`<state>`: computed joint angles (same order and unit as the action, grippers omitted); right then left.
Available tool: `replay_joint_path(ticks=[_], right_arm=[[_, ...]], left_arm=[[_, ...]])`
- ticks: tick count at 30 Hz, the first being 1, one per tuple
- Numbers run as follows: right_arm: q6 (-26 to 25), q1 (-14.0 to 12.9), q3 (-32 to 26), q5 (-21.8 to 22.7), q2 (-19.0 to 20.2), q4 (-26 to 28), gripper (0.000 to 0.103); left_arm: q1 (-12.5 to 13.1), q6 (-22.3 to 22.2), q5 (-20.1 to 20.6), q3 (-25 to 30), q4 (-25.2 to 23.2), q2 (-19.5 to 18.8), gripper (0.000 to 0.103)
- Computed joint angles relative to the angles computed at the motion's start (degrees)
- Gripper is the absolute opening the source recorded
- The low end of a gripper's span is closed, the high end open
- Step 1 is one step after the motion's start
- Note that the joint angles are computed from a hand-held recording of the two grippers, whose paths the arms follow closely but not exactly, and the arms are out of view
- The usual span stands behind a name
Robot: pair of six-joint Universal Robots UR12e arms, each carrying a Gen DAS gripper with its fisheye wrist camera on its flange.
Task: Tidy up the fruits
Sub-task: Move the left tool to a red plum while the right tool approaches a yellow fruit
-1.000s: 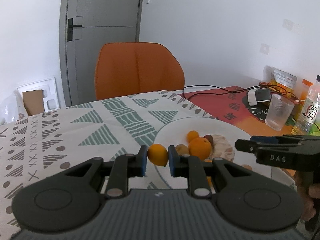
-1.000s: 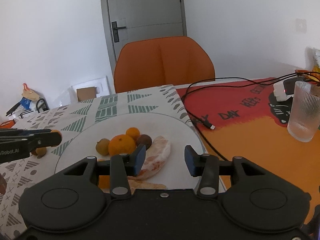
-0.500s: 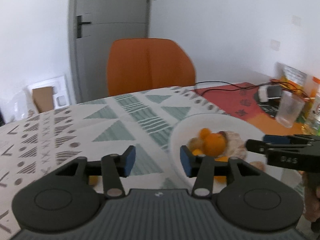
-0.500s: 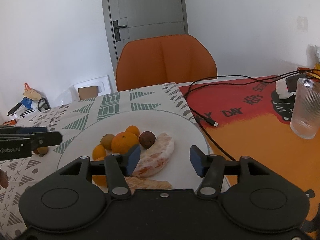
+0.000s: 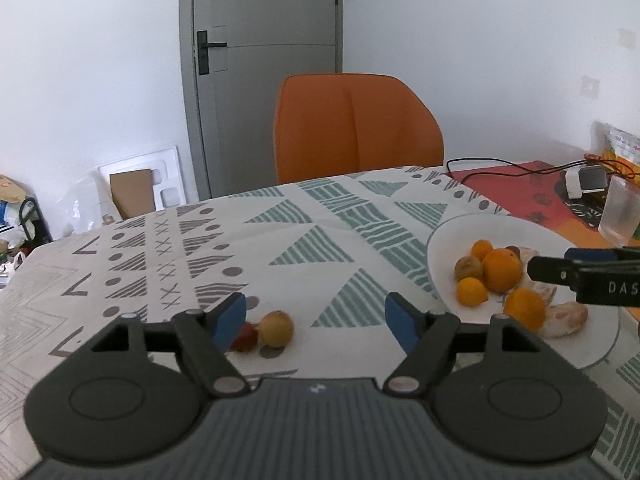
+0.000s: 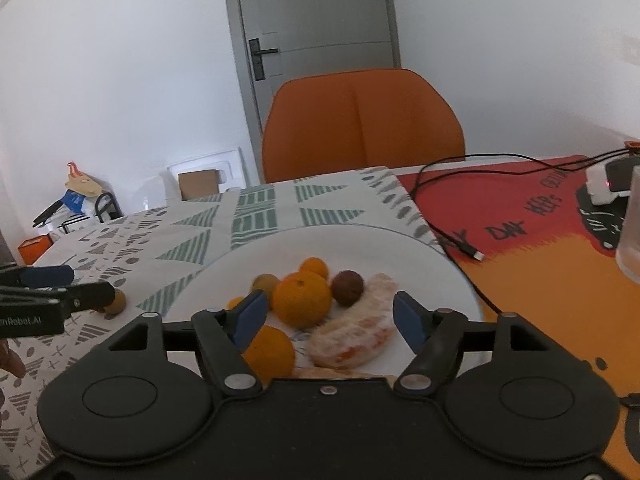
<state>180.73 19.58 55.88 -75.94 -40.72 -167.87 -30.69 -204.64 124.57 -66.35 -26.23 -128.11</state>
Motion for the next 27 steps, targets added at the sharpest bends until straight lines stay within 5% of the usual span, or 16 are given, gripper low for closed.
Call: replay_joint_path(ticks=[16,27], right_arm=[[-2.66,1.17,-2.95,5.08,1.33,0.93,0.103],[-5.34,2.02,-5.3,6.39,2.21,3.5,0.103]], left_arm=[[0.42,-3.78,2.56,-5.59,-1.29,3.32,0.076],[0.82,-6.95,3.45,-8.27,0.03,4.92,0.076]])
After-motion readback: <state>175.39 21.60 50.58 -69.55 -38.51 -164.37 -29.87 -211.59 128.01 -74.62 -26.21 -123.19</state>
